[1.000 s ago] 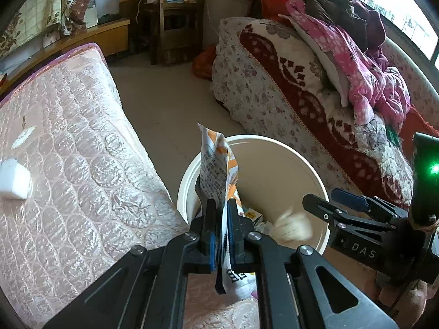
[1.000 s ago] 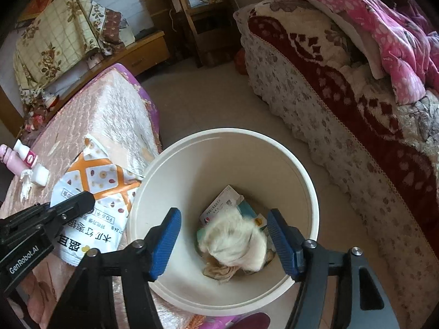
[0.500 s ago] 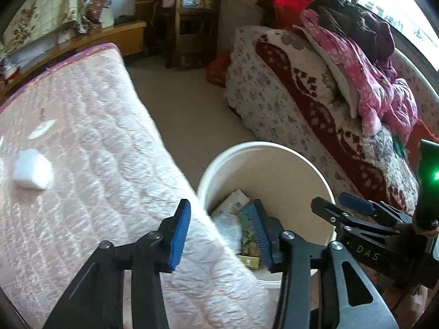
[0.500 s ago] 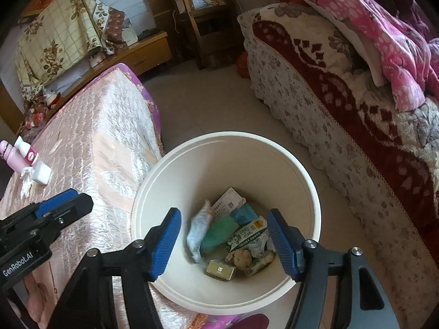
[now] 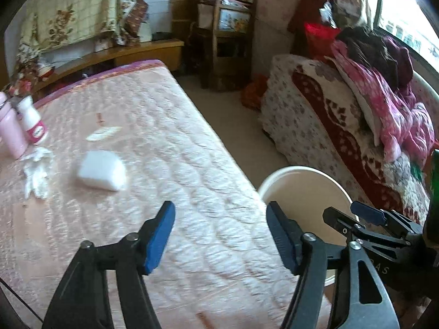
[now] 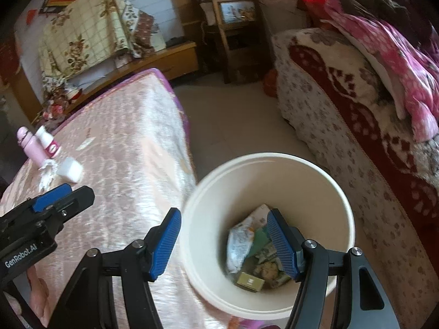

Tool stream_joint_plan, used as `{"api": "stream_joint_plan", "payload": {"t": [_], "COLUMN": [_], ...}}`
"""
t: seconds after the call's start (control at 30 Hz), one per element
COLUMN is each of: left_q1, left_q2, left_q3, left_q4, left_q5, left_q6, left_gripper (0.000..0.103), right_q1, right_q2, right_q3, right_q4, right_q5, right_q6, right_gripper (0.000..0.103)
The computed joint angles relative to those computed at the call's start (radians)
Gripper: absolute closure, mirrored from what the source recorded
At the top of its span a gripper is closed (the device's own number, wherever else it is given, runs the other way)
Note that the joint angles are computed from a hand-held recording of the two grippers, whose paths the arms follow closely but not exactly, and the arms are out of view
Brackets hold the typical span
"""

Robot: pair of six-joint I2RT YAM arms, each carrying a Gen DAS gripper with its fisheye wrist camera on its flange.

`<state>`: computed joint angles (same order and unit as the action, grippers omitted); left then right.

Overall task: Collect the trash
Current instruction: 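Move both tools back over the bed toward the tissue and white sponge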

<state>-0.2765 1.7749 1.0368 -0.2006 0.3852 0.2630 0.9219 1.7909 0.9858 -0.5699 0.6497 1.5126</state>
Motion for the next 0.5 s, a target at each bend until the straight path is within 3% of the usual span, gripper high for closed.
{"api": "stream_joint_plan", "payload": {"t": [0.5], "left_q1": [0.294], "left_q2": [0.026], "left_q3": [0.086], "left_q4": [-0.001], "left_q5": [0.031], "left_q6": [0.059], "left_gripper": [0.028], "right_q1": [-0.015], "right_q2": [0.233], "right_q3": [0.370], "right_q4": [0.034], "right_q5": [0.021], "right_q6": [-0.233], "right_gripper": [0.031]}}
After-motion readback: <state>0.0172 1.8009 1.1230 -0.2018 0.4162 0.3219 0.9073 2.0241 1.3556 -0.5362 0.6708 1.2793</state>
